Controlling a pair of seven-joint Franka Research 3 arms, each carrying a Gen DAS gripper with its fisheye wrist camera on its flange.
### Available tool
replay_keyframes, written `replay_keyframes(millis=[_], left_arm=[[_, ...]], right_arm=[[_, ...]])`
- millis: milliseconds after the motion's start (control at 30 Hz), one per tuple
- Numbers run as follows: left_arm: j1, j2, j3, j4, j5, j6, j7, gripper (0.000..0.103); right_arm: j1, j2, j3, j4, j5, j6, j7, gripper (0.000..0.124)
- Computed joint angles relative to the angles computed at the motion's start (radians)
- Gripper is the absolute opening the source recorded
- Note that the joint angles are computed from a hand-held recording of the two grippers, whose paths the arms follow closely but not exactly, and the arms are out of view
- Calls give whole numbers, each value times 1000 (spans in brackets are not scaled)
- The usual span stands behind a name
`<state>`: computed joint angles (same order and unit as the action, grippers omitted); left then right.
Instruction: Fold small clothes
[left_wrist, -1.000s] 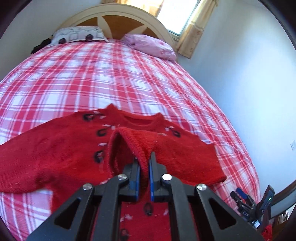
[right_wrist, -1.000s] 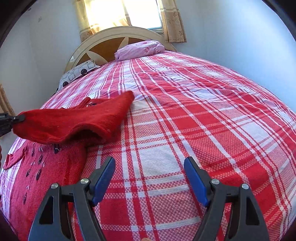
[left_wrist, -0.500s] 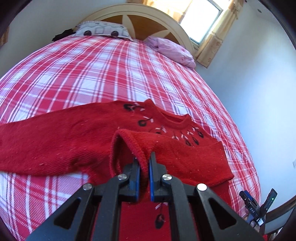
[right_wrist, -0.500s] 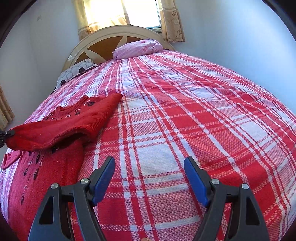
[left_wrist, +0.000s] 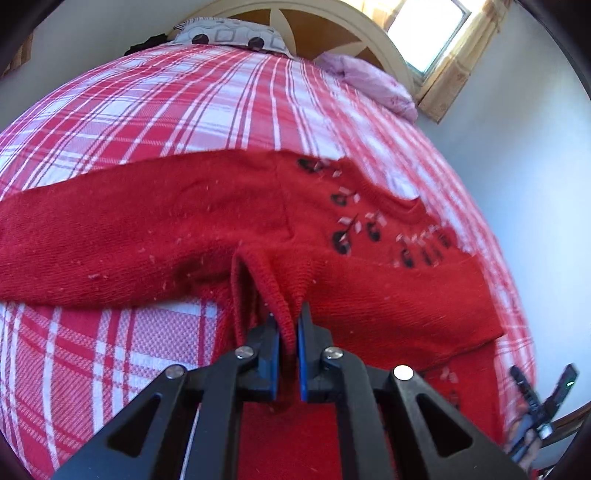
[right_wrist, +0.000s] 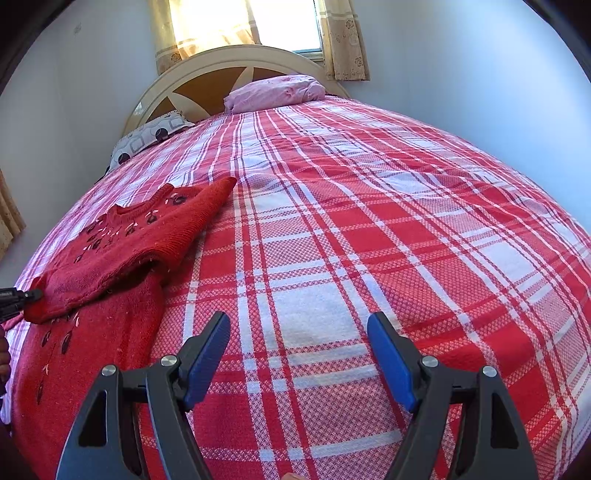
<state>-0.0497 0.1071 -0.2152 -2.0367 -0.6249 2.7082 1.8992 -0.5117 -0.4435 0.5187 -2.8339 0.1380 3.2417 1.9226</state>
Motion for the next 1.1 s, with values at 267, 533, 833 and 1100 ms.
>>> replay_keyframes(millis=[267,533,833,1100], left_arm=[[11,-26,-4,-33,-52,25,87,7],[3,-49,23,-52,-169,8,166,7],[8,-3,19,-23,-99,5,95,10],[14,-70,25,-89,-83,40,149,49]], right_arm=[[133,-26,-31,62,-59,-37,-85,77],[108,95,49,249,-173,-49,-91,77],[-157,426,289,517,-513,-316,152,78],[-56,381,212,533,-608,-409,219,80]])
